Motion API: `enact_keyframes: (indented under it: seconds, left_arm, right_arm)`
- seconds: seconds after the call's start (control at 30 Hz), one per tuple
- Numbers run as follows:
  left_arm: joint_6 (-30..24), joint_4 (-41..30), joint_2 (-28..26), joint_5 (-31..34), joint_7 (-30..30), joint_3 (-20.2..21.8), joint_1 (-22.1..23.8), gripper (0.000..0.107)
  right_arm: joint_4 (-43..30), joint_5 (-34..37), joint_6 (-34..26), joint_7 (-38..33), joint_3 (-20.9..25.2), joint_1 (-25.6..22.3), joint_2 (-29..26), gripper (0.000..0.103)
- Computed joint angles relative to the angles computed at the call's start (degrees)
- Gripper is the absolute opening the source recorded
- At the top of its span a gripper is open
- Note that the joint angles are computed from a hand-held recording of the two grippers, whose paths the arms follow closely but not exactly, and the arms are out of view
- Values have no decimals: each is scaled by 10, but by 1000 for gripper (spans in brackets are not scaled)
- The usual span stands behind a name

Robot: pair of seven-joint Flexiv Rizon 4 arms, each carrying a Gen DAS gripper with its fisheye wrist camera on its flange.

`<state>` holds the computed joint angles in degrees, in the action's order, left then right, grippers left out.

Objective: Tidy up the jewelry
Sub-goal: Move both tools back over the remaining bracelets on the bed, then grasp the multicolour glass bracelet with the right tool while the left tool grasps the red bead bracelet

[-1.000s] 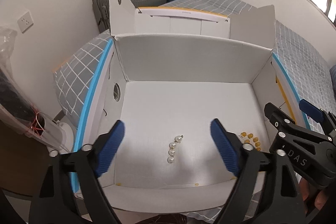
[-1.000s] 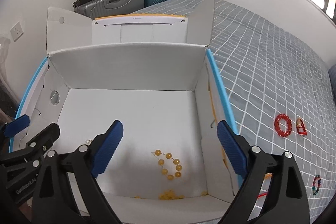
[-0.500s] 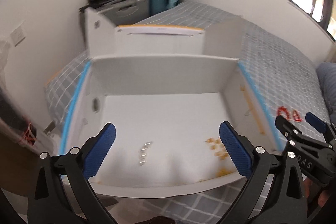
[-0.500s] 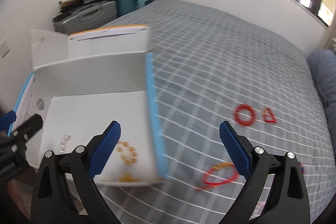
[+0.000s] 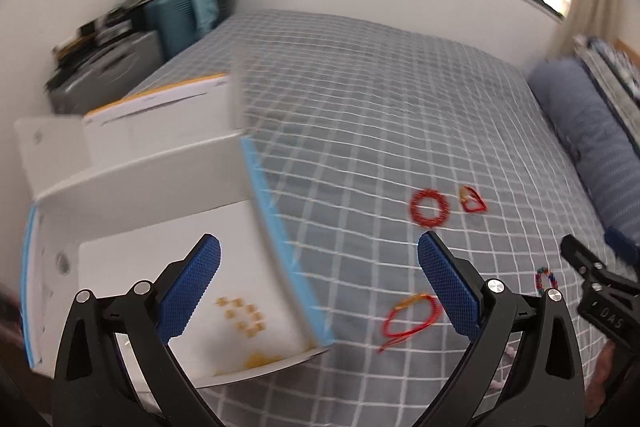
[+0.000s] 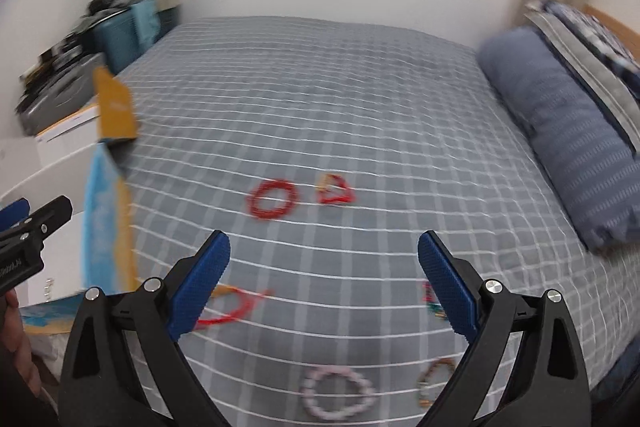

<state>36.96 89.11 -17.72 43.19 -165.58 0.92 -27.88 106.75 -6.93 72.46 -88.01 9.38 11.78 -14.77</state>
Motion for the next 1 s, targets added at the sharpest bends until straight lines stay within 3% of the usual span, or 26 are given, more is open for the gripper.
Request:
enact_keyframes:
  seconds: [0.43, 0.73, 1.0]
  left_arm:
    - [54, -207, -209, -119, 167, 5, 20, 97]
    - [-2, -341, -334, -202, 248, 49, 14, 97]
    - [43, -334, -365, -262, 268, 61, 37, 97]
  right_arm:
    - [-45, 7, -21, 20, -47, -70, -98, 91]
    - [-94, -14, -54, 20, -47, -84, -168, 91]
    - [-129, 3, -81, 5, -37, -93, -198, 90]
